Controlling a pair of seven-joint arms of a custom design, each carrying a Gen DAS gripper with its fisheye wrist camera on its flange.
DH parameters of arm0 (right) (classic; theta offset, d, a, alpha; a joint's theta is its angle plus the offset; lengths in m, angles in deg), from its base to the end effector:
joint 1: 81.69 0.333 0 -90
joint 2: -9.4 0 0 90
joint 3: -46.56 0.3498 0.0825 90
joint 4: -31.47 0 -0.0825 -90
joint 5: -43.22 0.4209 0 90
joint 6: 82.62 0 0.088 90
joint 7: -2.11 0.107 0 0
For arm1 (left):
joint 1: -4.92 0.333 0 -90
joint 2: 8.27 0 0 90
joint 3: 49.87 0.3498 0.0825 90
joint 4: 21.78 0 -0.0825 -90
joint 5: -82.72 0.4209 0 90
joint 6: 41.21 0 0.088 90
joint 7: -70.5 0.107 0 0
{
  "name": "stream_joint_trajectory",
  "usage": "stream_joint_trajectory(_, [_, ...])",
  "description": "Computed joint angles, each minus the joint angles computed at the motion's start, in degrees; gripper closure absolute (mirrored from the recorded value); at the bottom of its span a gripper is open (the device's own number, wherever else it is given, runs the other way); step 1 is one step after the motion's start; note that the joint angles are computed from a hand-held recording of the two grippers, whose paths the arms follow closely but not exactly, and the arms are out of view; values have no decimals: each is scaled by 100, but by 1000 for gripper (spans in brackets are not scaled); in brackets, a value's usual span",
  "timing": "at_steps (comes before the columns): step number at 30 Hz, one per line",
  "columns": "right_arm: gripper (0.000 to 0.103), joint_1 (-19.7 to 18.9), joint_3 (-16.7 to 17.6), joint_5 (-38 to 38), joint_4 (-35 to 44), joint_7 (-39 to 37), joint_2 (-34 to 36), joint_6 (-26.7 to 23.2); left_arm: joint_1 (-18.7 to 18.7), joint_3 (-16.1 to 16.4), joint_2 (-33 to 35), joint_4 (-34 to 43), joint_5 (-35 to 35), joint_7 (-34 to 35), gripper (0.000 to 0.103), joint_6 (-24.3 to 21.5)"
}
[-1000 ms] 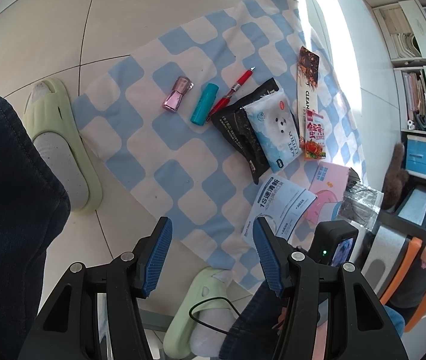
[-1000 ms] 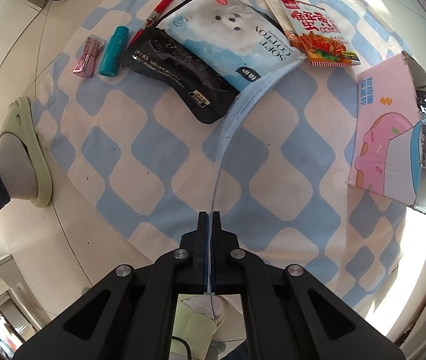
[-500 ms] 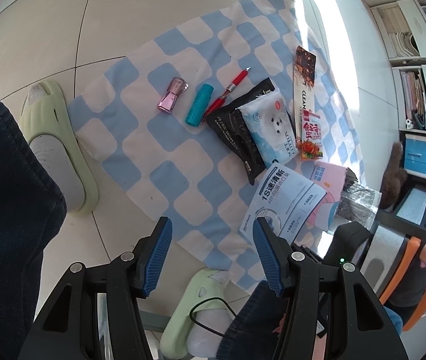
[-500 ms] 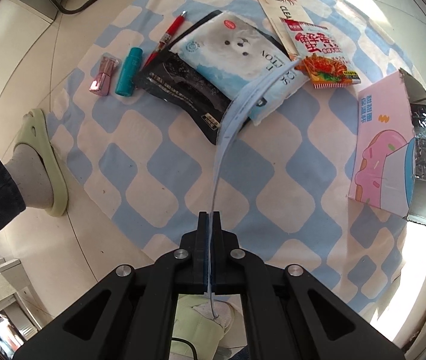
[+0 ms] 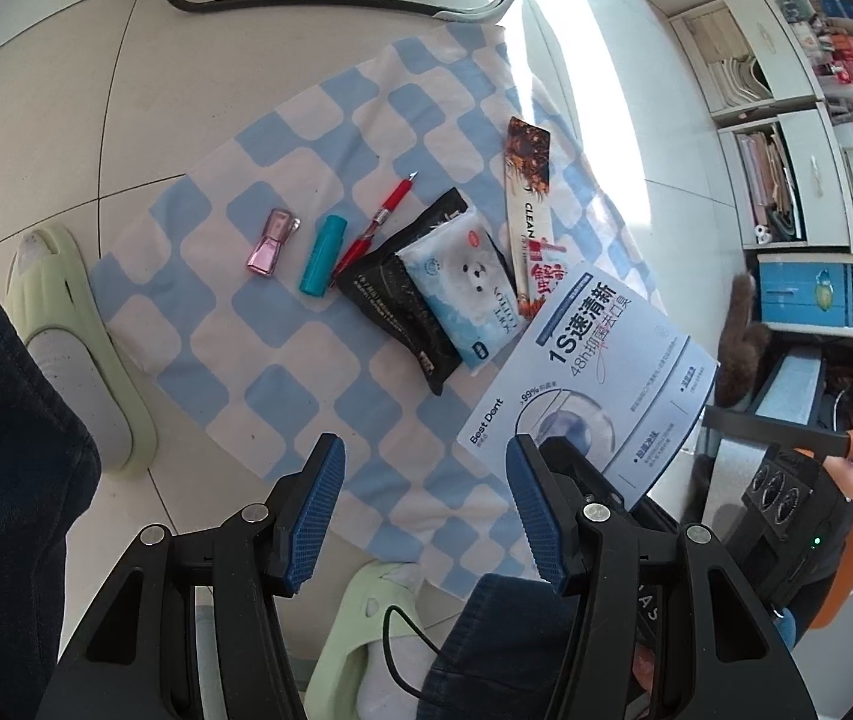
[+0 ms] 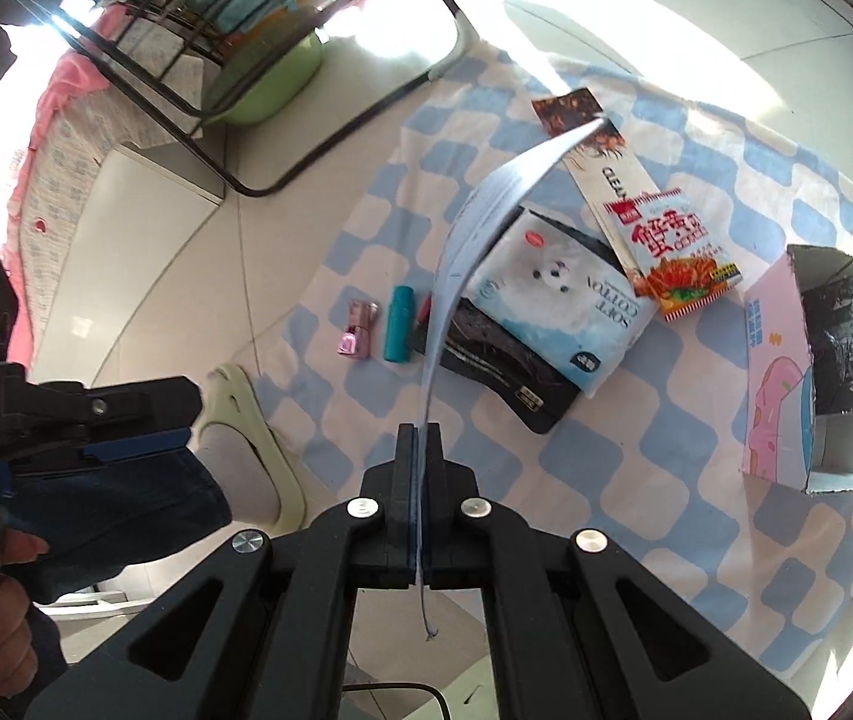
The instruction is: Organize objects
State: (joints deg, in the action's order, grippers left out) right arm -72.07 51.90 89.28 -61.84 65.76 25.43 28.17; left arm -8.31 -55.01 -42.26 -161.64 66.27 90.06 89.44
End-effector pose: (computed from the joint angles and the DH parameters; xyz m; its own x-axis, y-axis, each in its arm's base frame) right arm 0.6633 0.2214 0.5020 0.3907 -0.6401 -0.6615 -0.9186 -0.3173 -0.2354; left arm 0.4004 -0.1459 0.5727 0.7838 -0.4254 0.4524 -0.5095 -0.8570 0.0768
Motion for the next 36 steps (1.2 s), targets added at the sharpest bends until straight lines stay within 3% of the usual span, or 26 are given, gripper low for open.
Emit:
stream_joint_trajectory(10, [102,7,-11,234,-270,-496,-347,10,-112,83,2,-130,-212,214,49,438])
stream_joint_trajectory(14, [102,-235,-18,1209,-252,-523,-235,-461,-140,136,-33,-275,-408,181,49,635])
stream_joint_trajectory(22, [102,-745,67,3074,-406,572,207,-1277,-489,355,-441,-1099,-1233,60,49,2119])
stream_joint_trajectory(26, [102,-829,164,3617,-512,762,291,-1536,-1046,657,-553,-1534,-1689,250,49,3308])
stream_joint_trajectory(29, [102,-844,193,3802,-571,910,325,-1638,-667,311,-696,-1641,-1201,-219,49,3294])
stream_joint_trajectory(30, [102,-856,199,3845,-575,950,344,-1693,-622,268,-752,-1694,-1091,-335,53,3317])
stream_joint_trajectory(31, [102,-859,198,3866,-584,971,346,-1705,-573,222,-789,-1708,-968,-460,69,3235])
stream_joint_trajectory(33, [102,-888,195,3944,-620,975,351,-1752,-590,251,-839,-1739,-783,-611,92,3093])
stream_joint_trajectory(36, [99,-892,176,3860,-605,1083,392,-1812,-674,254,-889,-1841,-629,-857,102,3334])
